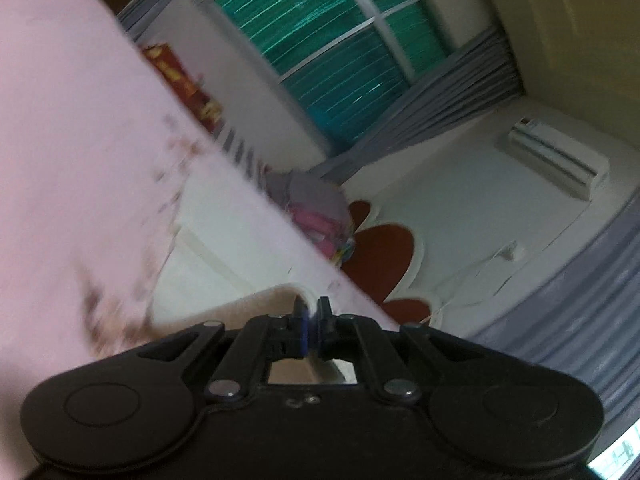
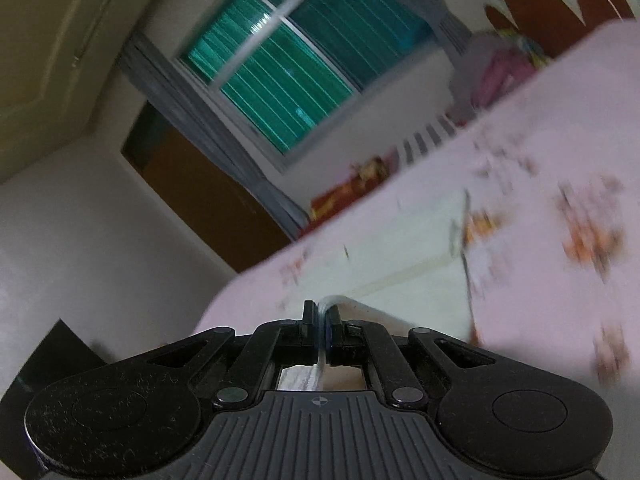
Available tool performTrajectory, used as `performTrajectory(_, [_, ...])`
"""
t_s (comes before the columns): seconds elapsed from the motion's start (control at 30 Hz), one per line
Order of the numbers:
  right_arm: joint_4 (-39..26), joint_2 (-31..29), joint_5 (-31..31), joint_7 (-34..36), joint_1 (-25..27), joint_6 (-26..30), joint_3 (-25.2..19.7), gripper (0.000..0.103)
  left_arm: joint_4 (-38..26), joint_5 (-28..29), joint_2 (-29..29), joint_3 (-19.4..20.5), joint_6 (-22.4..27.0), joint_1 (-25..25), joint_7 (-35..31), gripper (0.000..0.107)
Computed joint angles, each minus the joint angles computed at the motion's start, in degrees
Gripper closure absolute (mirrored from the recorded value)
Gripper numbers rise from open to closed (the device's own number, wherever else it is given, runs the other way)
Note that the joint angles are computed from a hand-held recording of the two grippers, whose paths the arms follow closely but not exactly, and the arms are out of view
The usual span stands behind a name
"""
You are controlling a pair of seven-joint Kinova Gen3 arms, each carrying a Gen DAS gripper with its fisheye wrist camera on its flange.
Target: Fold small clothes
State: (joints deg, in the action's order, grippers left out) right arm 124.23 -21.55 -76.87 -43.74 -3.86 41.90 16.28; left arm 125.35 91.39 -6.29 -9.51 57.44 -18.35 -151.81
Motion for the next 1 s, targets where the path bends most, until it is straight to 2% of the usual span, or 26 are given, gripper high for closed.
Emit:
performTrajectory(0.1, [-5.42, 4.88, -3.32, 2.41, -1.03, -0.02, 0.73, 0.101, -6.03, 3.96, 4.00, 2.45, -3.20, 1.83, -0.21, 0.104])
performTrajectory(0.23, [-14.52, 12.00, -1.83, -0.90, 1.75, -1.08, -2.68, 0.101, -15.01, 5.37, 11.03, 5.02, -7.95, 4.28, 1.24, 0.104])
performTrajectory(0.4, [-22.42, 23.80, -0.96, -6.96, 5.26, -2.79, -6.65, 0.101, -25.45, -1.40, 22.13, 8.23, -13.05, 5.69, 10.69, 0.104])
performTrajectory(0.57, [-27.26, 35.31, -0.56, -10.75, 7.89, -3.43, -9.21, 0.101, -35.87, -12.17, 32.47, 10.55, -13.96, 4.87, 21.29, 0.104])
performTrajectory(0.73, [-32.17, 42.59, 1.69, -14.42, 10.01, -4.59, -12.11, 0.101, -43.41, -18.58, 38.03, 12.82, -14.20, 4.22, 27.80, 0.104])
performTrajectory(0.83, [-35.13, 45.51, 2.82, -17.09, 11.81, -3.80, -13.82, 0.101, -47.03, -20.84, 40.70, 14.72, -14.87, 3.71, 28.80, 0.102])
performTrajectory(0.87, [-36.06, 46.50, 2.91, -17.87, 12.18, -3.87, -14.49, 0.100, -48.19, -21.65, 41.62, 15.26, -15.16, 3.63, 29.44, 0.090])
performTrajectory(0.9, [-36.91, 47.57, 3.01, -18.16, 13.30, -4.02, -15.89, 0.100, -49.60, -22.49, 42.70, 15.86, -15.21, 3.49, 30.45, 0.074])
performTrajectory(0.93, [-37.81, 48.37, 3.98, -19.38, 13.36, -4.37, -16.22, 0.100, -50.90, -22.94, 43.65, 16.27, -15.60, 3.62, 31.63, 0.065])
performTrajectory(0.97, [-38.46, 48.47, 5.71, -21.53, 12.47, -4.71, -15.49, 0.098, -51.14, -22.82, 44.07, 17.09, -16.37, 3.25, 31.87, 0.044])
performTrajectory(1.0, [-39.34, 48.85, 7.57, -23.54, 11.51, -5.52, -15.01, 0.084, -50.76, -21.95, 44.25, 18.40, -18.07, 2.65, 31.19, 0.029])
